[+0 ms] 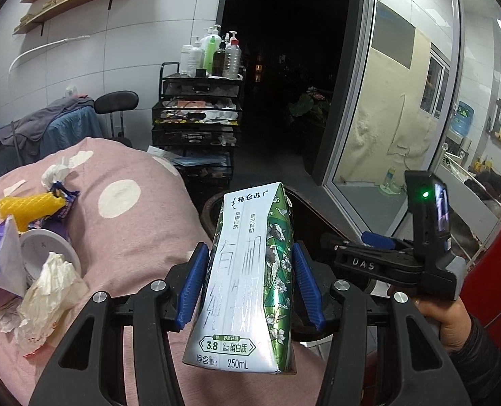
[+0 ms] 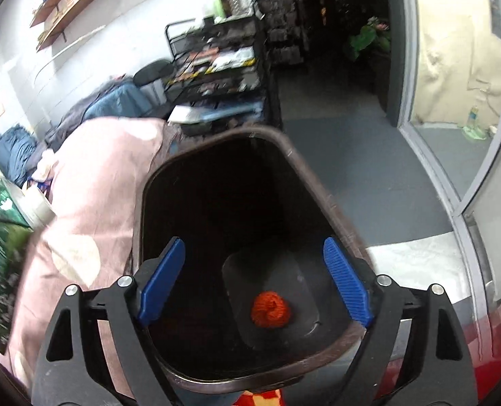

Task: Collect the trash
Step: 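Carry the orange net to the bin and release it with the right tool while the left carries the carton, then open the left tool over the bin to drop the milk carton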

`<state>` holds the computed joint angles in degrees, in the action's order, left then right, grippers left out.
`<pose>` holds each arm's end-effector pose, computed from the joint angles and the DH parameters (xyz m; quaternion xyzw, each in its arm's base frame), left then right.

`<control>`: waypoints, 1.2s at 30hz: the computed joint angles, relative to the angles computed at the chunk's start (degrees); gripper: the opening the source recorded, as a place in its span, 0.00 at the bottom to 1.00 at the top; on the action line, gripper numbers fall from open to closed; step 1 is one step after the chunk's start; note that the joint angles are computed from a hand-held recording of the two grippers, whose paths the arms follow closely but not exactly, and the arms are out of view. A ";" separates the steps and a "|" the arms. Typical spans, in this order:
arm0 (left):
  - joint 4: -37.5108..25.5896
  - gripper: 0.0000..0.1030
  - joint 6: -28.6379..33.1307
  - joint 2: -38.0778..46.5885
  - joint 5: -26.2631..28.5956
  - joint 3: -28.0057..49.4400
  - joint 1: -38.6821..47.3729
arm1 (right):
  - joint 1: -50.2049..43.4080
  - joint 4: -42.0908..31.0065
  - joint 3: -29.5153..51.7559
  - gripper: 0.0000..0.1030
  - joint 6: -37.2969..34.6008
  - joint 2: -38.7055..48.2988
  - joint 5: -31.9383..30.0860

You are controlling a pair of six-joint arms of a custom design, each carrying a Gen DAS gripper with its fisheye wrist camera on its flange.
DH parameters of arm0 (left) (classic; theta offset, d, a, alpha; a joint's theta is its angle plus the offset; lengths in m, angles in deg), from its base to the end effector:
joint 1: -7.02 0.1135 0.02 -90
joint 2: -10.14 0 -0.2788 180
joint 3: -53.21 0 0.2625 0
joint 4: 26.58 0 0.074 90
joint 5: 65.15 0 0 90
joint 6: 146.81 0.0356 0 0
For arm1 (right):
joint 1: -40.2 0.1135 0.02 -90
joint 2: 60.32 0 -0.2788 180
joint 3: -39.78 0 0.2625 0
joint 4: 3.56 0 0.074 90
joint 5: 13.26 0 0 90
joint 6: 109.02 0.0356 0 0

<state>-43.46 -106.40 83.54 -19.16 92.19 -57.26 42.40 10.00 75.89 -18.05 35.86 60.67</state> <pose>0.1174 -0.1867 0.1546 -0.0113 0.8835 -0.0646 0.4639 0.2549 0.0197 0.0847 -0.0617 0.9191 0.1399 0.3631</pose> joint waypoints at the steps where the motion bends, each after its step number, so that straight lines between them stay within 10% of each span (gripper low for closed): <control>1: 0.85 0.50 0.51 0.64 0.81 0.29 0.56 | -0.61 0.25 -0.64 0.82 0.25 -1.42 0.29; 20: 5.86 0.50 6.34 15.78 14.35 9.76 9.52 | -10.65 -4.39 0.36 0.87 2.06 -11.76 0.04; 36: -7.16 0.52 8.18 28.88 25.49 23.35 16.15 | -11.23 -6.07 0.64 0.89 2.29 -13.23 -0.32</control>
<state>-50.62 -98.23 112.43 6.33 115.53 -41.11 31.17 3.93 76.54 -15.76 22.63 60.35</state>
